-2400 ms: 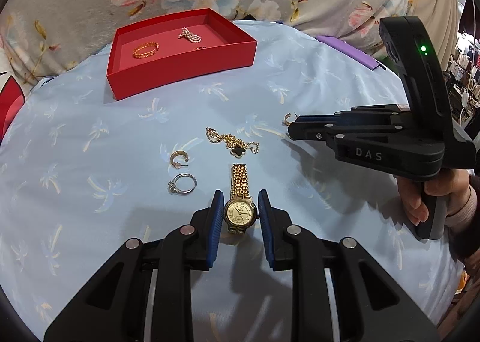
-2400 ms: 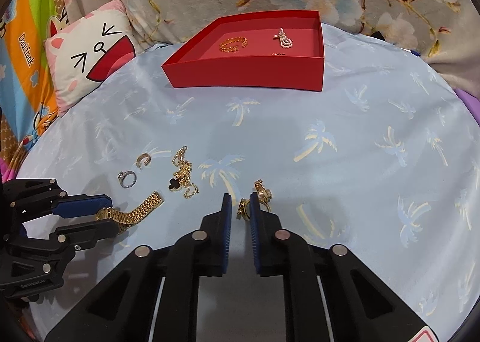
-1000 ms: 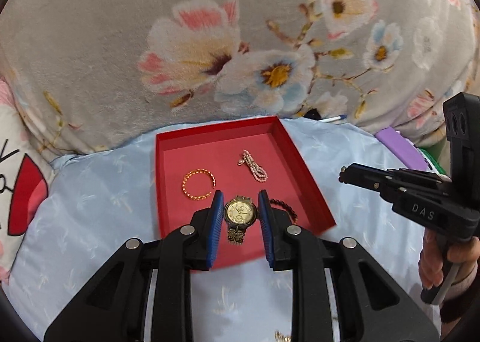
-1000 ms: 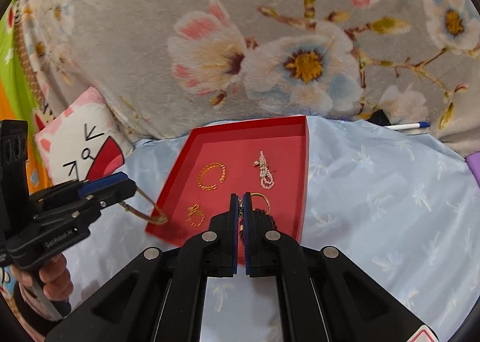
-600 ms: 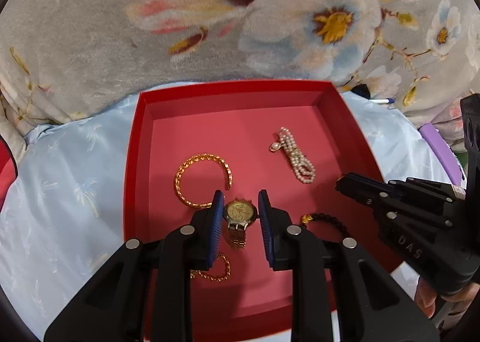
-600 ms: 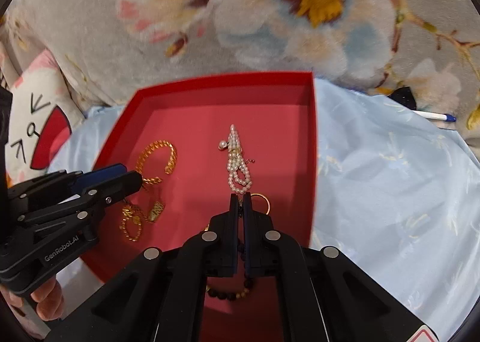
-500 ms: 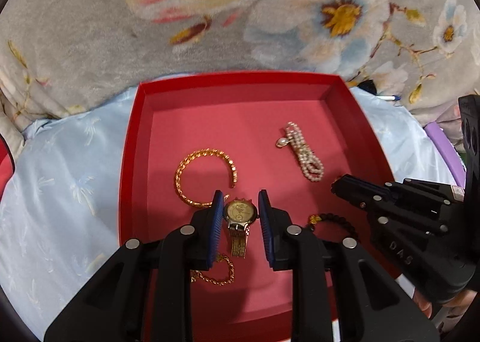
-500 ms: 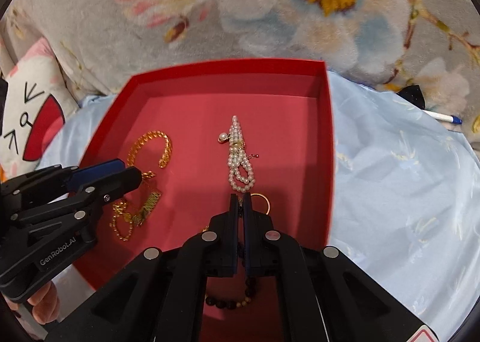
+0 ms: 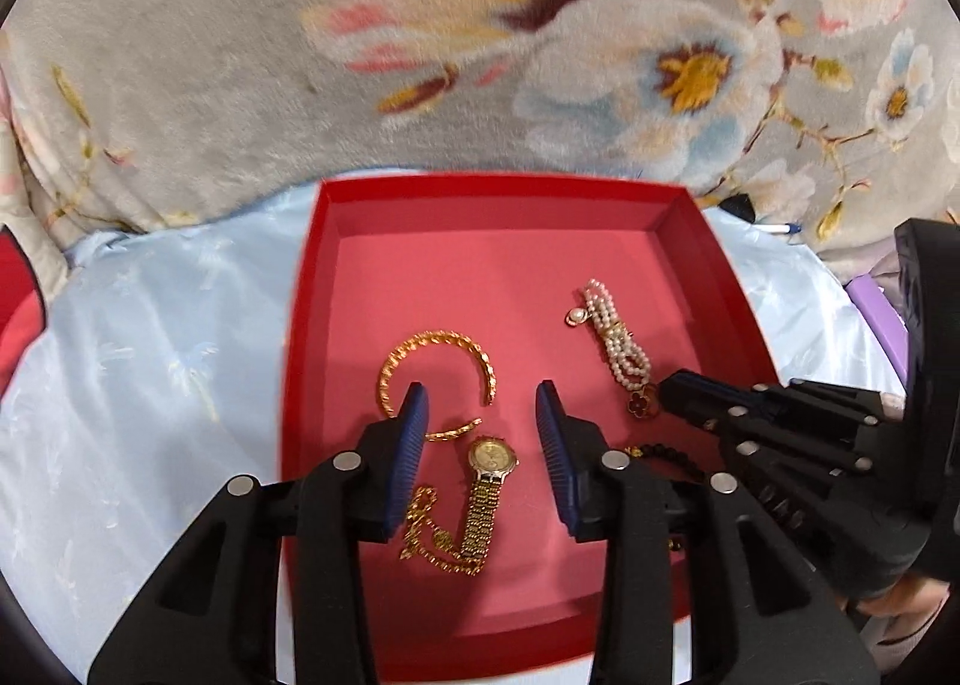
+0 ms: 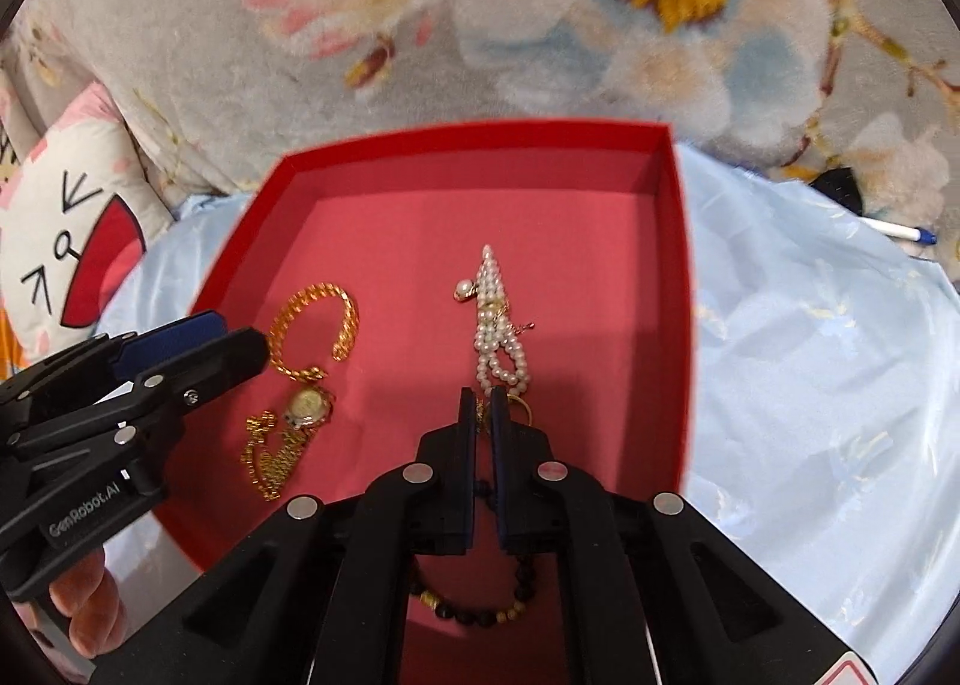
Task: Organize jewelry
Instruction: 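Open the left tool releasing the watch while the right tool releases the ring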
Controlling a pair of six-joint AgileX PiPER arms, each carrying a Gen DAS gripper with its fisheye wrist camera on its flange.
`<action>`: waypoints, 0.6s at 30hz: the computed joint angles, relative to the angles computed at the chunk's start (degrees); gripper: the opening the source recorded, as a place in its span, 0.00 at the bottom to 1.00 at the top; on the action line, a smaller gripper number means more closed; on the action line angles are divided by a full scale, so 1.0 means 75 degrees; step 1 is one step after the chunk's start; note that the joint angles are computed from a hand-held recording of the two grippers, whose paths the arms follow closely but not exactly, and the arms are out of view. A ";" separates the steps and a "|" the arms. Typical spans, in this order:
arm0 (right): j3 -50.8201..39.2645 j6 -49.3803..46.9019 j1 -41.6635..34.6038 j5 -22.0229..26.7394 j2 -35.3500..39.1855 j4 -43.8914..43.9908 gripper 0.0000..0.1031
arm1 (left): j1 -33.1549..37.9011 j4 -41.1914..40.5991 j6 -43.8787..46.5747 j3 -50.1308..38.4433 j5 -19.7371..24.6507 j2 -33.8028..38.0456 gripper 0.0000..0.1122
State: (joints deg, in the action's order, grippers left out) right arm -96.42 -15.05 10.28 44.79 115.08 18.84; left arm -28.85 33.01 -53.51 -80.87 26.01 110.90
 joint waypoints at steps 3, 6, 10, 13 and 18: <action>0.0657 -0.0333 -0.0204 -0.0210 -0.0680 0.0367 0.06 | -0.0171 0.0622 -0.0633 0.0525 0.0033 -0.0506 0.40; 0.1624 -0.0969 -0.0504 -0.0393 -0.1583 0.0975 0.08 | -0.0430 0.1453 -0.1455 0.1255 0.0067 -0.1143 0.40; 0.3029 -0.1742 -0.0915 -0.0452 -0.2881 0.1549 0.12 | -0.0742 0.1948 -0.2163 0.2370 0.0038 -0.2108 0.42; 0.4161 -0.2334 -0.1213 -0.0467 -0.3883 0.1925 0.16 | -0.1211 0.2603 -0.3066 0.3325 0.0153 -0.2834 0.44; 0.5952 -0.3260 -0.1861 -0.0228 -0.5430 0.2527 0.16 | -0.2252 0.3666 -0.4773 0.4558 0.0671 -0.3525 0.48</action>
State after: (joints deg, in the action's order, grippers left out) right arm -51.79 -39.50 -3.68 43.08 74.36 37.79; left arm -45.75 60.50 -89.31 -46.69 31.04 84.47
